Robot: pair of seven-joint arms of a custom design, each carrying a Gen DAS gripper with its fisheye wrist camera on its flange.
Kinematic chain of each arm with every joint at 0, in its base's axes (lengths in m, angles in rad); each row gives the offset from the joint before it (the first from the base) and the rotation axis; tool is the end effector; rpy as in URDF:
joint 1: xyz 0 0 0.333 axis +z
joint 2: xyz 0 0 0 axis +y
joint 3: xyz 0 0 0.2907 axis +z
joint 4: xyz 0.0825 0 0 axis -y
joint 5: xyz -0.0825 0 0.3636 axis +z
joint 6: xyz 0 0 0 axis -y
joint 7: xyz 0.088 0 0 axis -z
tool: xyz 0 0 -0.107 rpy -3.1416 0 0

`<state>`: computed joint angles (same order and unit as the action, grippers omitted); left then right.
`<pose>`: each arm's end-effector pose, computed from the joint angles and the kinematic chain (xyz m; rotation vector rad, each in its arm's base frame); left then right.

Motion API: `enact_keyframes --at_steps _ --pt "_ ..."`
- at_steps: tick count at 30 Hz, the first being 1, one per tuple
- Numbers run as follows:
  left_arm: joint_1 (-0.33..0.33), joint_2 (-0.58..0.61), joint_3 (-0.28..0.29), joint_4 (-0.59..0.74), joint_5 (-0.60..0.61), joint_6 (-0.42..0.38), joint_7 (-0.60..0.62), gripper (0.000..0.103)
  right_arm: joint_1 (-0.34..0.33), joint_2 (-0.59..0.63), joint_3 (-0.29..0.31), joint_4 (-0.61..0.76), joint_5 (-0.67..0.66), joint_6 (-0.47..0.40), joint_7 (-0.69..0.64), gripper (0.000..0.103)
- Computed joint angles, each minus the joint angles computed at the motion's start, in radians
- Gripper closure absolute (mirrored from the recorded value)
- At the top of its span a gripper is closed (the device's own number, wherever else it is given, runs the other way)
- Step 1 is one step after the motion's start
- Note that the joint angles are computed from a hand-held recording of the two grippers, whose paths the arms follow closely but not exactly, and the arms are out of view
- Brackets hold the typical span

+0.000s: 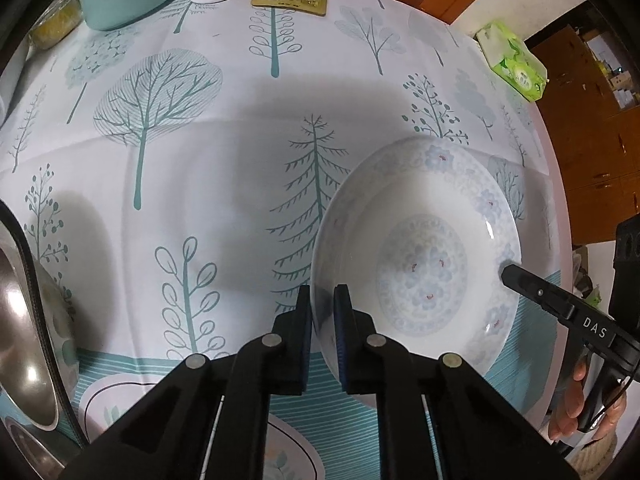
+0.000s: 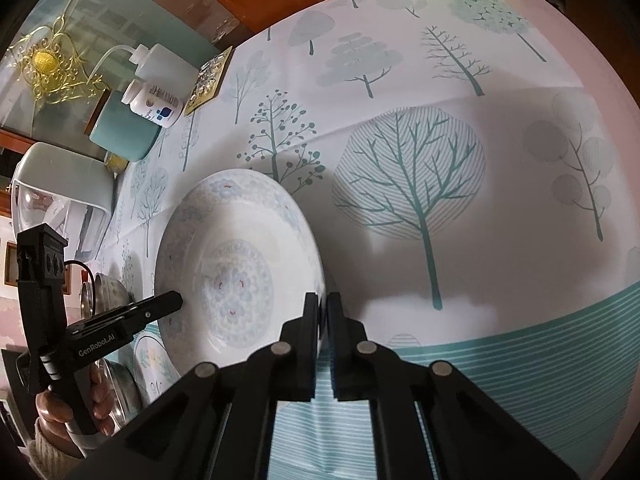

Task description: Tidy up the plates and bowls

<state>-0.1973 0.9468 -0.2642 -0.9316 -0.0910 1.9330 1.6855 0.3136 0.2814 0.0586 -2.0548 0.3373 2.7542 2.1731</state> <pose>0.6999 -0.2692 0.3170 1.5786 -2.4653 0.3520 0.5658 0.2048 0.3333 -1.3450 2.3254 0.1037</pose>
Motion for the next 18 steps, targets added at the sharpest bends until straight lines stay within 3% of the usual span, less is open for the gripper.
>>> enact_keyframes --at_steps 10,18 --pt "0.004 0.009 -0.005 0.014 -0.004 -0.015 0.022 0.096 0.000 -0.001 0.002 -0.002 -0.011 0.003 -0.001 0.099" --pt "0.098 -0.151 -0.057 -0.254 -0.121 0.063 0.126 0.097 -0.011 -0.076 0.037 -0.101 0.102 0.049 -0.062 0.099"
